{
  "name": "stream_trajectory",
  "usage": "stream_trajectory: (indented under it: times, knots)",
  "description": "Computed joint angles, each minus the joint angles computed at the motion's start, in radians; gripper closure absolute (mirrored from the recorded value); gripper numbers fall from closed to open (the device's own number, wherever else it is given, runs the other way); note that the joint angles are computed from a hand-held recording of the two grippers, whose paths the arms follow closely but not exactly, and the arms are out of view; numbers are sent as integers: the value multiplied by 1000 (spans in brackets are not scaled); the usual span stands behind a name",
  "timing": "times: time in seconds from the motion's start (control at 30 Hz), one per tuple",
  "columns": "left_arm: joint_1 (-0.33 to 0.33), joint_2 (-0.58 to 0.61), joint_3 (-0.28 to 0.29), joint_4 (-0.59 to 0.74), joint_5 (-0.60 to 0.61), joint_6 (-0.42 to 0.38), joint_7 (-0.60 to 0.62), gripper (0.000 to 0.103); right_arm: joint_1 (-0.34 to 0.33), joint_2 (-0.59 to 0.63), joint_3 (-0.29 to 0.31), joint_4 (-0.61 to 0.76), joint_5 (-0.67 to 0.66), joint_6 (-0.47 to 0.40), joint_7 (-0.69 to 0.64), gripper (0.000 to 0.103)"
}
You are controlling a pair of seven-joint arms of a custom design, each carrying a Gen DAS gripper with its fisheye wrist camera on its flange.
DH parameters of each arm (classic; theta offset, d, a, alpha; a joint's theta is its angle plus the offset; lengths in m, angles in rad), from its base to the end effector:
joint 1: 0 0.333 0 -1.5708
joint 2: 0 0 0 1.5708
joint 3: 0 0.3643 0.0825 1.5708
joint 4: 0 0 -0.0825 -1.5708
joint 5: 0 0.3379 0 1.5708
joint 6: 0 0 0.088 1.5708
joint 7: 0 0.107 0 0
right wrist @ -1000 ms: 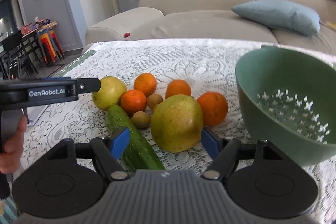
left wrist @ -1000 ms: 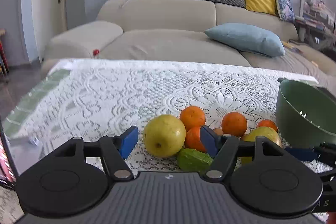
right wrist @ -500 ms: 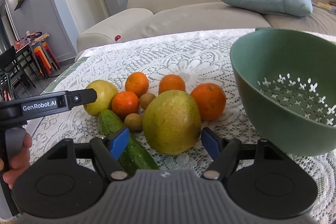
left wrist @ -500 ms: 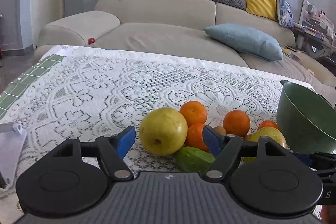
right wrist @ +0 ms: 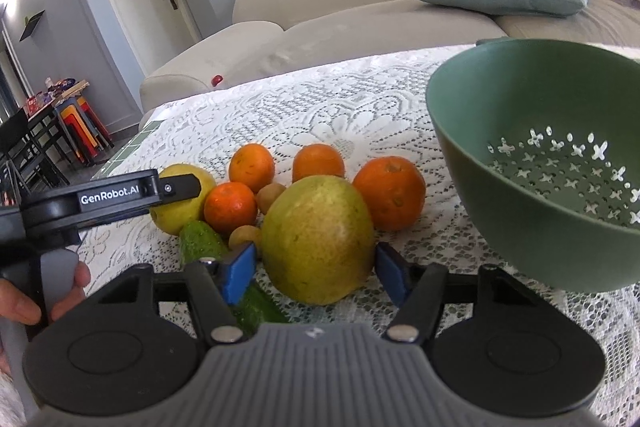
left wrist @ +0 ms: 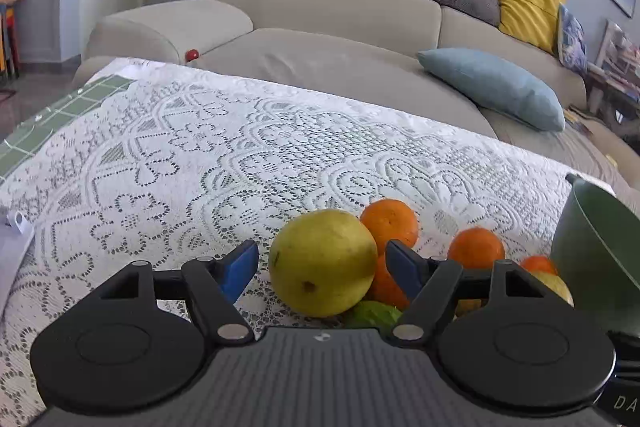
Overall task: Organize fruits
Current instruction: 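Close the right tool on the large pear while the left tool grasps a grapefruit, then lift the pear with the right tool while the left tool lifts the grapefruit toward the colander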
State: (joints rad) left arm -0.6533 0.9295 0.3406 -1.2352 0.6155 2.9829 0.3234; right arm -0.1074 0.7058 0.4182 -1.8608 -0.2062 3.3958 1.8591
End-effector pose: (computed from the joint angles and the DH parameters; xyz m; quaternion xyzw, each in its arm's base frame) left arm 0.6997 -0.3865 0.3553 -0.6637 0.5955 -0.3702 0.2605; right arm 0.6680 0.1694 0.3456 -0.6435 0.6248 -0.1310 0.4223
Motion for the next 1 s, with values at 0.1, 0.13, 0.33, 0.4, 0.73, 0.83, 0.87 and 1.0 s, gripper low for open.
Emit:
stream_trajectory:
  times: [0.1, 0.13, 0.33, 0.4, 0.73, 0.83, 0.87, 1.0]
  knots:
    - [25, 13, -37, 28, -25, -19, 24, 20, -27, 18, 36, 18, -2, -27, 3, 40]
    - [36, 18, -54, 39, -35, -29, 38, 22, -35, 23, 46, 21, 0, -31, 2, 40]
    - [71, 30, -103, 53, -109, -18, 37, 24, -63, 45, 88, 39, 7, -46, -13, 41]
    - [68, 33, -97, 49, -133, -8, 21, 25, -73, 53, 103, 44, 9, -50, -21, 42]
    - [37, 32, -58, 47, -173, -19, 18, 30, -49, 40, 75, 37, 11, -40, -67, 44]
    - [16, 29, -26, 42, -153, -25, -8, 30, -22, 30, 45, 36, 11, -36, -82, 44]
    - [9, 26, -15, 38, -145, -23, -21, 30, -18, 27, 42, 34, 10, -34, -87, 44]
    - [-19, 7, 34, 4, -115, 2, -88, 30, 6, 5, 10, 17, 1, -8, -106, 44]
